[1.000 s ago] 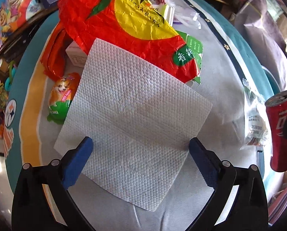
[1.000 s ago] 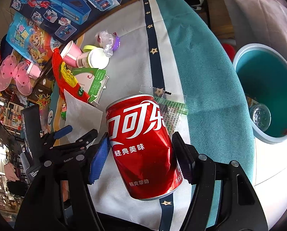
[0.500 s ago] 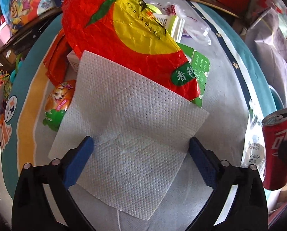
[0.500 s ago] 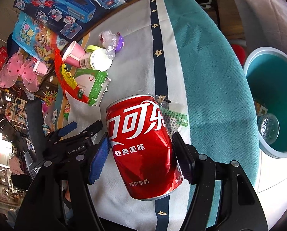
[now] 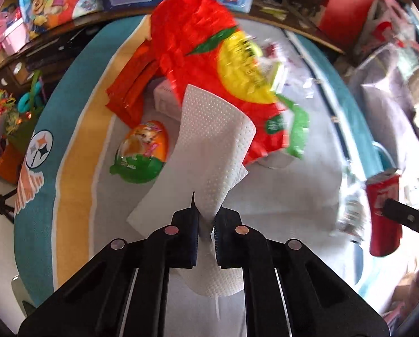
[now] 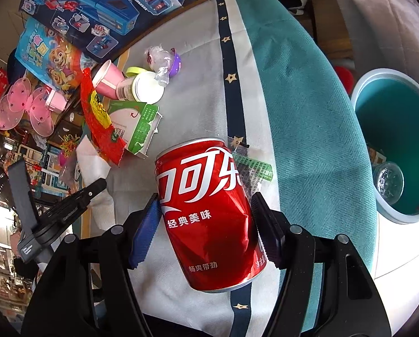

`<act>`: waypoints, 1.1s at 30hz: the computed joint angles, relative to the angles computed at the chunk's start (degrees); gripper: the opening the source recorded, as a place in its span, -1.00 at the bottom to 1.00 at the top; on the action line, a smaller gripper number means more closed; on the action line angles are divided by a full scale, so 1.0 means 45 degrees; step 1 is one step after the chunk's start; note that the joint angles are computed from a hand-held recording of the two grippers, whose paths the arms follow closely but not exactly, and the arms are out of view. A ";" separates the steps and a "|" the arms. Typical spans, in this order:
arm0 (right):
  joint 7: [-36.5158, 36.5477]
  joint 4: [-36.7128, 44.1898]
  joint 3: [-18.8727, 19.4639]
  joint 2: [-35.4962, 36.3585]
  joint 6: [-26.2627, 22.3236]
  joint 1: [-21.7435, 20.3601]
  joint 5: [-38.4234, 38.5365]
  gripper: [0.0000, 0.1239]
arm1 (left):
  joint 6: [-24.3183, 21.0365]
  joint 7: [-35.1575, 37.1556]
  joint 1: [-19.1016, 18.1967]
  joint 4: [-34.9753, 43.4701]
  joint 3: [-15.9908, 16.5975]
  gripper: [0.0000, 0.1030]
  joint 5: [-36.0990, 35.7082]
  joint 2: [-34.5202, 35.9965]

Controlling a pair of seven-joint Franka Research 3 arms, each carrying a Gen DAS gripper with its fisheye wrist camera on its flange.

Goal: Collect trash
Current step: 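Carry the napkin and can to the bin and release both inside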

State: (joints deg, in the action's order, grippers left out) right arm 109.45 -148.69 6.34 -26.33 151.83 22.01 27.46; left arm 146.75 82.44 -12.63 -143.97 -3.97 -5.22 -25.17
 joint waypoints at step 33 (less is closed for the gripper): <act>0.1285 -0.2903 -0.1870 -0.3903 -0.1472 -0.6123 -0.2819 0.01 | -0.1497 0.4950 -0.2662 0.7960 -0.3213 -0.81 -0.3367 0.6687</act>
State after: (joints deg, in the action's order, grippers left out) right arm 115.23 -161.75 -2.07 -43.90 145.21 -5.54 14.78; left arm 140.01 104.72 -24.61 -108.15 -18.43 -20.37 4.92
